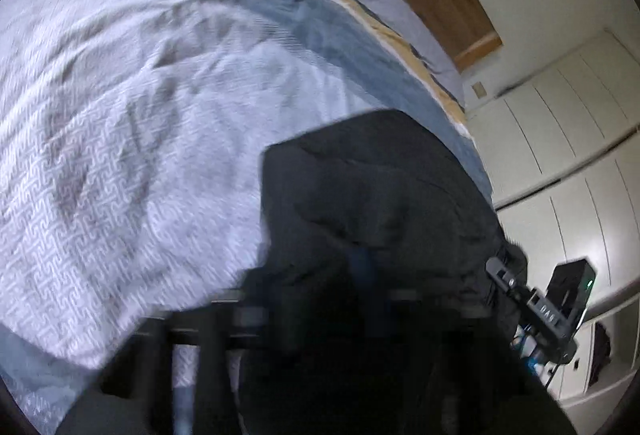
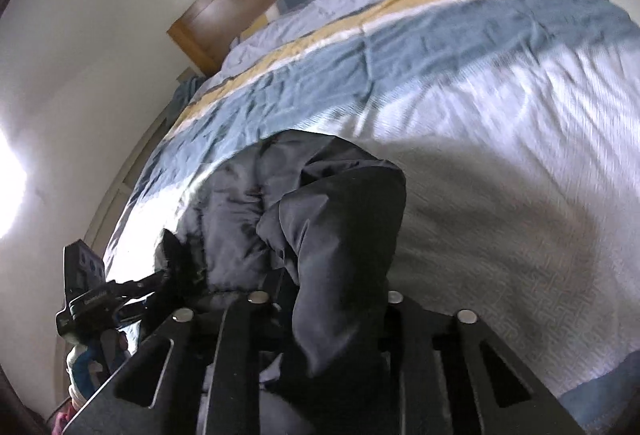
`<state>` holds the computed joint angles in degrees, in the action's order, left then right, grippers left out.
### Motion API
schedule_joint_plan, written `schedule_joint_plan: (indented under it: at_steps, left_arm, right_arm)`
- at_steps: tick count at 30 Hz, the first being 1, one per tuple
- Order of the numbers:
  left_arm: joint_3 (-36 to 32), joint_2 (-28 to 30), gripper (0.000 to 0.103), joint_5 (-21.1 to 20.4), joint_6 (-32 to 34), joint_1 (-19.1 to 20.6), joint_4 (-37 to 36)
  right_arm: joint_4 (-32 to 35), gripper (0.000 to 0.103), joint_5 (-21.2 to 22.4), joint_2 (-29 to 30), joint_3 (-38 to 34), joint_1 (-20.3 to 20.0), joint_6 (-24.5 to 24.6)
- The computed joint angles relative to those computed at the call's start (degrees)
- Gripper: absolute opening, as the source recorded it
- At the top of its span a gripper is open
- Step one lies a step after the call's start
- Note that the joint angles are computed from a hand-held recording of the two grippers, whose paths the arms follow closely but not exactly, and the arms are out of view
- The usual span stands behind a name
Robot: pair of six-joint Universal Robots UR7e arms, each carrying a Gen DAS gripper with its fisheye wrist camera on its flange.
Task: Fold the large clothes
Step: 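Lift the hem with both grippers and fold it toward the collar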
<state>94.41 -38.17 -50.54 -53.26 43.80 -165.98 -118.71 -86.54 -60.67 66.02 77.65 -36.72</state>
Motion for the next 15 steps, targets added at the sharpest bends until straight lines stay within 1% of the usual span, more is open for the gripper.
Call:
schedule_joint_plan:
  at_steps: [1,2,4,5,7,9,12,15]
  left_arm:
    - [-0.9,0.0,0.015,2.0,-0.1,-1.3,3.2]
    - [-1.3,0.1,0.012,3.1,-0.1,-2.2,4.9]
    - [-1.3,-0.5,0.010,4.3,-0.8,-4.5,6.9]
    - [-1.4,-0.7,0.009,4.9,-1.4,-5.3,8.2]
    - [0.2,-2.3,0.009,5.7,-3.2,-7.8,9.5]
    - [2.8,-4.3,0.009,7.2,-5.6,-11.2,11.9]
    - [7.3,-7.3,0.009,7.4,-9.3,-15.2,13.8]
    - [13.6,-11.1,0.009,6.7,-15.7,-19.8,16.5]
  right_arm:
    - [0.4,0.018,-0.4,-1.0,0.7,0.6,-0.6]
    - [0.9,0.017,-0.4,-1.7,1.1,0.8,-0.8]
    - [3.2,0.017,0.2,-4.5,2.6,1.7,-2.2]
    - [3.9,0.017,-0.3,-5.6,3.2,2.2,-3.2]
    - [5.4,0.016,-1.7,-8.4,4.9,3.2,-5.3]
    - [8.4,0.016,-1.0,-12.0,6.7,3.2,-7.5]
    - [11.6,0.016,0.5,-17.2,9.7,2.0,-10.4]
    - [14.7,0.016,2.9,-22.7,13.7,-1.1,-13.5]
